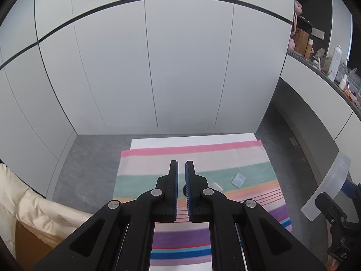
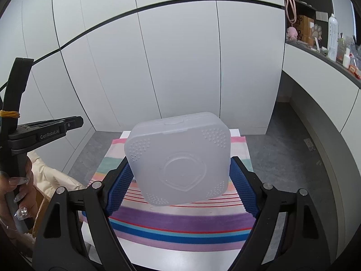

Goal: Organize objects

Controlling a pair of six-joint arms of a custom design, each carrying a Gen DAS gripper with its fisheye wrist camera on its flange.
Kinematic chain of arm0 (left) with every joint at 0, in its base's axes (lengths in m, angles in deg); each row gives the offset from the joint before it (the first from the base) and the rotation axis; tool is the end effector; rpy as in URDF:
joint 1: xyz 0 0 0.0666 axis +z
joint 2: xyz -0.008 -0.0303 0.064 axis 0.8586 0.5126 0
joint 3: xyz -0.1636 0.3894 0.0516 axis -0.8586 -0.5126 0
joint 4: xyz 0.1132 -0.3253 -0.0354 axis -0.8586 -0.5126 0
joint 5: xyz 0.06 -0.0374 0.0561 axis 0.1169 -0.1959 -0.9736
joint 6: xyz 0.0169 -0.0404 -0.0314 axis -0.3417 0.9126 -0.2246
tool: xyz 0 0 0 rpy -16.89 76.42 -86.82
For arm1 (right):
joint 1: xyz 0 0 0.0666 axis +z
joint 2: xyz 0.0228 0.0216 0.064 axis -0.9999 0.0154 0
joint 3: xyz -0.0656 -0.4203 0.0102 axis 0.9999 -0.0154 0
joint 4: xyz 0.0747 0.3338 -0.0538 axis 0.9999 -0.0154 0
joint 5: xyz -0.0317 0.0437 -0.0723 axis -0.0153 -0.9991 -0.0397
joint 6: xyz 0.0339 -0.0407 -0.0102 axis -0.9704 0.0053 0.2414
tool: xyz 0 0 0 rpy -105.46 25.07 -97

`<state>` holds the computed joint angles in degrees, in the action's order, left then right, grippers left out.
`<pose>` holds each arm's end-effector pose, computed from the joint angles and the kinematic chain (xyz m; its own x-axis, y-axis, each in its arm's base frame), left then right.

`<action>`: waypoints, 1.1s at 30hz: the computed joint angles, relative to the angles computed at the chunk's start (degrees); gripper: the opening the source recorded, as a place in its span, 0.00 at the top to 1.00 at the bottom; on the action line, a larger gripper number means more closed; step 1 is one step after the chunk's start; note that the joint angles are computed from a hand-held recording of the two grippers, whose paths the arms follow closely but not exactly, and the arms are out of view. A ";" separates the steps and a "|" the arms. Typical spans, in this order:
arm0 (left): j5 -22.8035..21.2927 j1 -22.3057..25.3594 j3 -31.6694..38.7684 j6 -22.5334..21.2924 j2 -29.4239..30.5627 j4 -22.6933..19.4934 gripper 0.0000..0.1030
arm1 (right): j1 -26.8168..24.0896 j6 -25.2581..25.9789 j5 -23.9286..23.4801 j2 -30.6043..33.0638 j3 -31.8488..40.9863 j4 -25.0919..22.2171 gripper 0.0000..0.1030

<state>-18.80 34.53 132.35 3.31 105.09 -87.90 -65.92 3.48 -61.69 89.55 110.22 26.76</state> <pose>0.5206 -0.2332 0.5634 -0.7136 0.1447 -0.6854 0.2014 0.9795 -0.0030 0.4115 0.1662 0.5495 -0.6298 0.0917 -0.7713 0.0084 0.9938 0.1113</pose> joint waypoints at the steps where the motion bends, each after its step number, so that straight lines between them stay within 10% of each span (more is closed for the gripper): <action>1: -0.08 -0.02 -0.13 -0.02 -0.33 -0.07 0.93 | 0.22 -0.04 0.22 -0.08 0.34 -0.32 0.17; 12: -0.87 0.32 -4.00 -0.94 -3.83 1.64 0.93 | 3.54 -0.58 2.64 -1.58 2.05 -2.27 0.17; 17: 6.52 2.21 -7.13 -0.58 -3.61 4.54 0.91 | 2.95 -1.19 1.17 -1.23 0.86 -1.50 0.17; 21: 19.22 5.29 -9.08 0.26 -1.89 7.24 0.10 | 1.59 -1.10 -1.35 -0.45 -1.03 0.36 0.17; 33: 8.24 6.59 -8.05 -2.43 12.44 5.11 0.12 | -3.89 -2.38 -8.96 6.88 -5.73 6.70 0.17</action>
<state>-10.56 41.12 124.29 0.88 117.53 -82.79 -69.81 1.10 -70.65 96.43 104.49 33.46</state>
